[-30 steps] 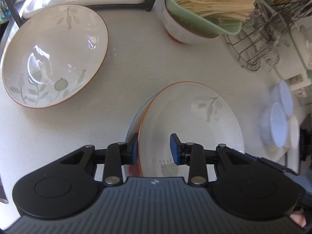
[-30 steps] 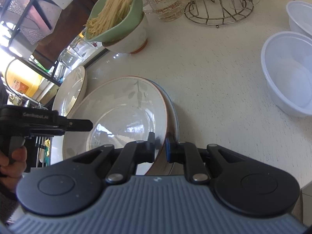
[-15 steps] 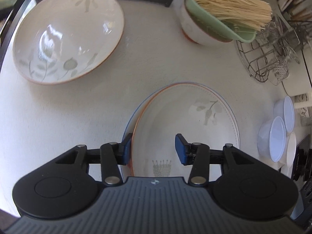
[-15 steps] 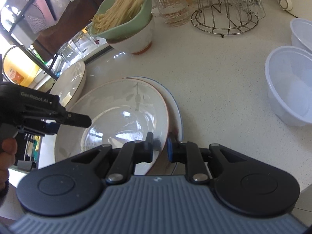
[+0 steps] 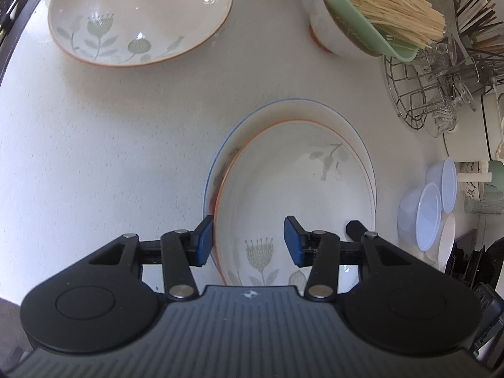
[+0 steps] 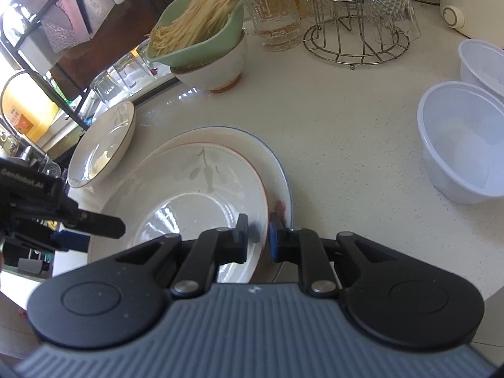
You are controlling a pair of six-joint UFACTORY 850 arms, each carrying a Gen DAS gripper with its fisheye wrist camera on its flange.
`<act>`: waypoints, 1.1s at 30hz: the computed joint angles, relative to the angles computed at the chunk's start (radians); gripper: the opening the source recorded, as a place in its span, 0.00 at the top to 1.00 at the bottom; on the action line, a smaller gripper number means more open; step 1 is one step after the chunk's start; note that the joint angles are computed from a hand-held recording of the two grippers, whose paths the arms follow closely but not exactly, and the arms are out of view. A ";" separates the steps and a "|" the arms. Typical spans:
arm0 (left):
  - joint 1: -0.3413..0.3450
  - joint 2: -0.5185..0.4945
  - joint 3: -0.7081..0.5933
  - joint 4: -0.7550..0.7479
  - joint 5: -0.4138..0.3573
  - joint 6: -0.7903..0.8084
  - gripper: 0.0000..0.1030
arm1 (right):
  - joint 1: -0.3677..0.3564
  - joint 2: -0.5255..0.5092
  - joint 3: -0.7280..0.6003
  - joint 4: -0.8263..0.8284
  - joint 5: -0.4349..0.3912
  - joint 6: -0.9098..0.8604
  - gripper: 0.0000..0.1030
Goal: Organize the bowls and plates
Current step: 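Lift the leaf plate with the left gripper onto the pink rose plate, then open the left gripper and withdraw from the stacked plates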
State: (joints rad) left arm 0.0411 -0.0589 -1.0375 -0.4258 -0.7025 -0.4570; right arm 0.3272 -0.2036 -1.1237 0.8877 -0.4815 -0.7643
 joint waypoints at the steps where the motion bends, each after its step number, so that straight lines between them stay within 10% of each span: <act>1: 0.001 0.006 0.006 -0.007 0.003 0.000 0.50 | 0.000 0.002 0.002 0.003 0.004 -0.002 0.84; 13: 0.003 0.096 0.084 -0.016 0.064 -0.020 0.50 | 0.004 -0.002 -0.004 -0.010 0.022 0.005 0.86; 33: -0.154 0.116 -0.022 0.456 0.090 -0.287 0.50 | -0.055 0.111 -0.007 0.178 0.041 -0.201 0.83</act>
